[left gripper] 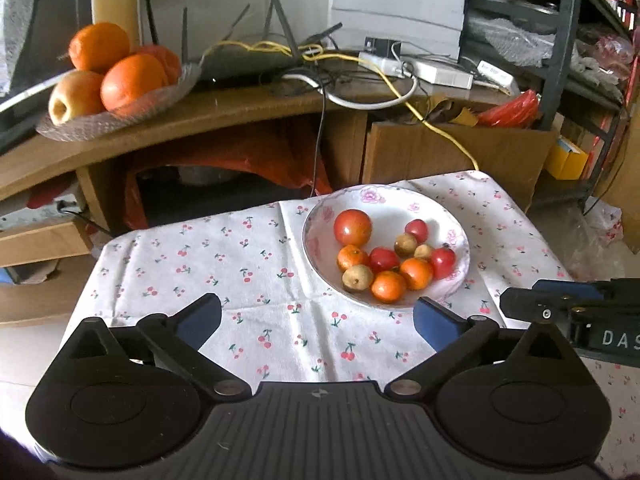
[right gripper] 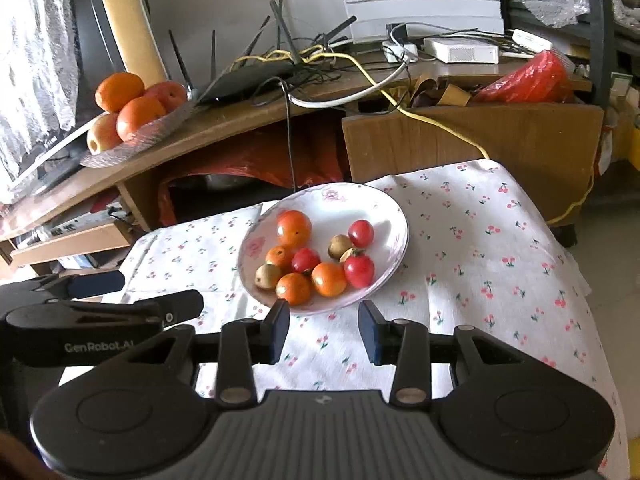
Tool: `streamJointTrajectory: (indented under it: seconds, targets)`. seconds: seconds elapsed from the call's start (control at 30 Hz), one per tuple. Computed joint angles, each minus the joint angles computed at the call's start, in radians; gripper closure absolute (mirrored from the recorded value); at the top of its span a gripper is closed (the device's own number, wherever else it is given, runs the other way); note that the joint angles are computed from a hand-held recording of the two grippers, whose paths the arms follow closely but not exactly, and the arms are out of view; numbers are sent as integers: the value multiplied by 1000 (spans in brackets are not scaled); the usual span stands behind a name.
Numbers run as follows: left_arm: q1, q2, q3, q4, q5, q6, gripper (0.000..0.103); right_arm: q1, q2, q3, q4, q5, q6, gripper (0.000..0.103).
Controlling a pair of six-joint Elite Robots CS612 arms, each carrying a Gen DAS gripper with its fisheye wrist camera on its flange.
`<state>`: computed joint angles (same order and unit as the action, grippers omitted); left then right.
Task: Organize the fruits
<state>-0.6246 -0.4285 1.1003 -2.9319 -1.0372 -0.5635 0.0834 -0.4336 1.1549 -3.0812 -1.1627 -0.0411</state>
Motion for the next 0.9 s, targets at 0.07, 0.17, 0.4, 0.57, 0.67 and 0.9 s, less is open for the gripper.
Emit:
streamJointTrajectory:
  seconds: [0.07, 0.17, 0.4, 0.57, 0.67, 0.9]
  targets:
    - [-7, -14, 31, -24, 7, -8, 0, -3, -17, 37, -36, 10, 12, 49]
    - [-13, -30, 62, -35, -1, -20, 0, -6, -38, 86, -83, 20, 17, 49]
    - [-30, -55, 99, 51, -10, -45, 0, -5, -70, 163, -122, 12, 12, 49]
    - [-37, -72, 136, 34, -2, -83, 0, -2, -86, 201, -115, -10, 20, 49]
    - [-45, -82, 161, 0, 20, -91, 0, -2, -95, 223, -117, -10, 15, 49]
    - [-53, -91, 175, 38, -8, -123, 0, 0, -110, 258, -120, -16, 13, 49]
